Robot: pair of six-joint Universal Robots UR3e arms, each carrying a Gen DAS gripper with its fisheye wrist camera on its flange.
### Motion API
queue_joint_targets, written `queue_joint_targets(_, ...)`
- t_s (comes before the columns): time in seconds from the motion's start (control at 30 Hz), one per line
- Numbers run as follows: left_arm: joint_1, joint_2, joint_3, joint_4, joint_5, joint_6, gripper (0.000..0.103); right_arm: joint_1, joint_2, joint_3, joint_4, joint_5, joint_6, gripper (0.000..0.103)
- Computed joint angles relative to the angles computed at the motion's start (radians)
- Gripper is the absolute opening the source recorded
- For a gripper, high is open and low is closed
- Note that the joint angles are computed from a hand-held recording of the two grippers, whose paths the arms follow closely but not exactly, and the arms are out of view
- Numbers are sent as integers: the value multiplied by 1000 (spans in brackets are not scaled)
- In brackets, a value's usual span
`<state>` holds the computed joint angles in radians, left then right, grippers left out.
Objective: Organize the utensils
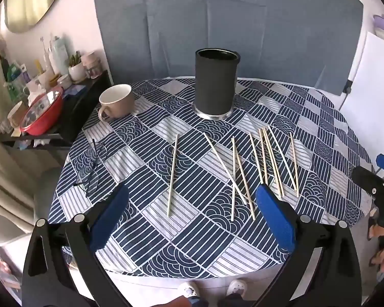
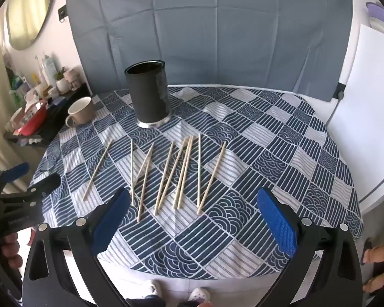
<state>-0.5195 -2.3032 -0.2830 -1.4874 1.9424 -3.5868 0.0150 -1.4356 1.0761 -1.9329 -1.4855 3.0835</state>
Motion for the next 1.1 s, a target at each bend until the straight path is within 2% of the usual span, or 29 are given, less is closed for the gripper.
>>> queue_joint_targets(0.47, 2, -17, 47, -59, 12, -11, 97, -10, 4, -6, 4, 21, -15, 95)
queue_joint_targets(1.1, -1, 9, -22, -37, 37, -19, 97, -26, 12, -6, 23, 50, -24, 95)
